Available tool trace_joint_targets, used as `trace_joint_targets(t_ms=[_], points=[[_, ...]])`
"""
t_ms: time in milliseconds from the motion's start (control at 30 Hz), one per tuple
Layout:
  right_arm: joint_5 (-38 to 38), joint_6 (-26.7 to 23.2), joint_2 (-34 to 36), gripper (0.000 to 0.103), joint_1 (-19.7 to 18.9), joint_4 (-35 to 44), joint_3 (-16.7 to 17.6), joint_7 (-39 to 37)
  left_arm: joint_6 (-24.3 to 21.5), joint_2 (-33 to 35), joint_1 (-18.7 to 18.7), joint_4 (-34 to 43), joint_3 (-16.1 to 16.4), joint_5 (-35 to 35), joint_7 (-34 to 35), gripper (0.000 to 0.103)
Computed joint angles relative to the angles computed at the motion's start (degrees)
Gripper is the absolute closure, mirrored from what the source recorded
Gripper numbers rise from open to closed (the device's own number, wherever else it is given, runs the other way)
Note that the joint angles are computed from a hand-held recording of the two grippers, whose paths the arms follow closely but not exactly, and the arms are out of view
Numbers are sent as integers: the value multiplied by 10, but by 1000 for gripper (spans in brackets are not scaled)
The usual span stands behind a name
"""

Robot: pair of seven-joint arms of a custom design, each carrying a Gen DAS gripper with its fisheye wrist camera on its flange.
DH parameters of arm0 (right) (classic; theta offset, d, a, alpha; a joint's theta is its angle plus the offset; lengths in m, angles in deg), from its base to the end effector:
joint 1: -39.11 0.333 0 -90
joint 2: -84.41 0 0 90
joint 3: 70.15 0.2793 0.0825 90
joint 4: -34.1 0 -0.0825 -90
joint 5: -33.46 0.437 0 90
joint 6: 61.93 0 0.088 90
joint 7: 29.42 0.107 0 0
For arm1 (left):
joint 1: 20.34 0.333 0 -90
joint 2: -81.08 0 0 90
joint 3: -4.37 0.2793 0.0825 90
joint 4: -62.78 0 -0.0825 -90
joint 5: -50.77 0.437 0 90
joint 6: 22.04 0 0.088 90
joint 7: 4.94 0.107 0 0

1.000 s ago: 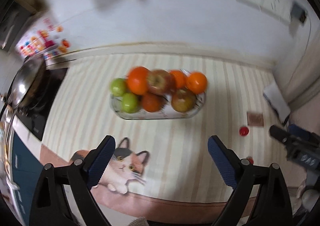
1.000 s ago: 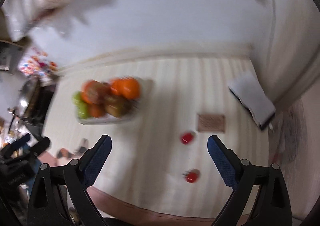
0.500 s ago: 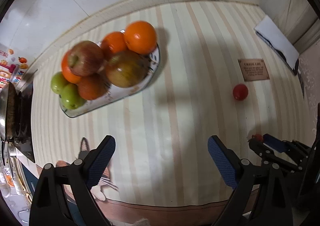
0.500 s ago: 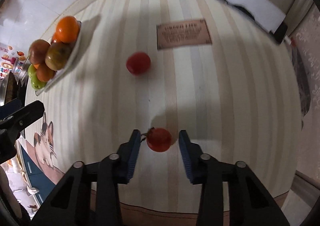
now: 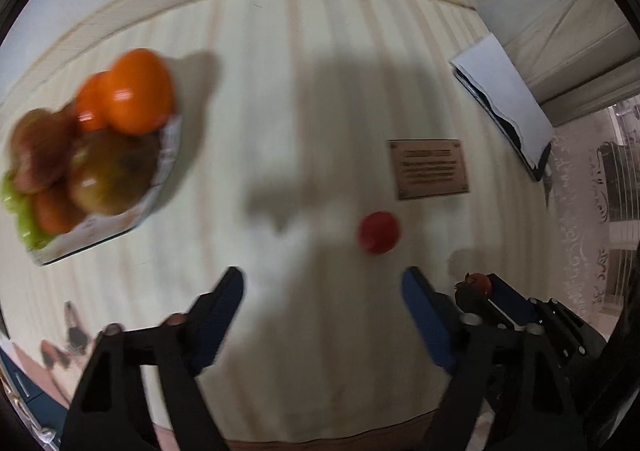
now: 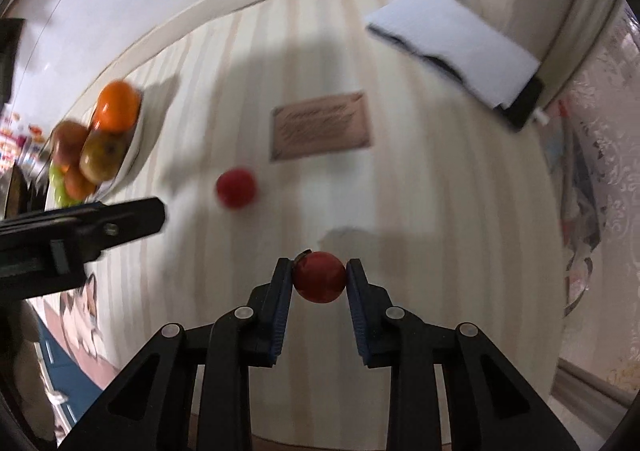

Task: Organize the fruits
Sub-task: 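Grasp a small red tomato with the right gripper, then grasp the second red tomato with the left gripper while the right carries its tomato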

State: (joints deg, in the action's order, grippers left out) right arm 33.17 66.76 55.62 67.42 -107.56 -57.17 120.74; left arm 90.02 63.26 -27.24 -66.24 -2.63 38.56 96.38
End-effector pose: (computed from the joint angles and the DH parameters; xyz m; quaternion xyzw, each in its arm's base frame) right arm 0.3677 0.3204 0.4388 -0.5715 0.8080 -0.0443 0.1363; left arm 0.5020 -0.1395 0.4370 0.5690 -0.8184 0.0608 0.0529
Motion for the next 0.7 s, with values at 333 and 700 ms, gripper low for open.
trace_joint_targets(t_ms=[333,700], points=[[3,-13,-26,73,-20,-16,-17,-10,7,62,-24,31,-24,4,-9,47],[5,-7,-28,73,-32,-19,-21,-28,25,76,-39,41,-32,2,-8,76]])
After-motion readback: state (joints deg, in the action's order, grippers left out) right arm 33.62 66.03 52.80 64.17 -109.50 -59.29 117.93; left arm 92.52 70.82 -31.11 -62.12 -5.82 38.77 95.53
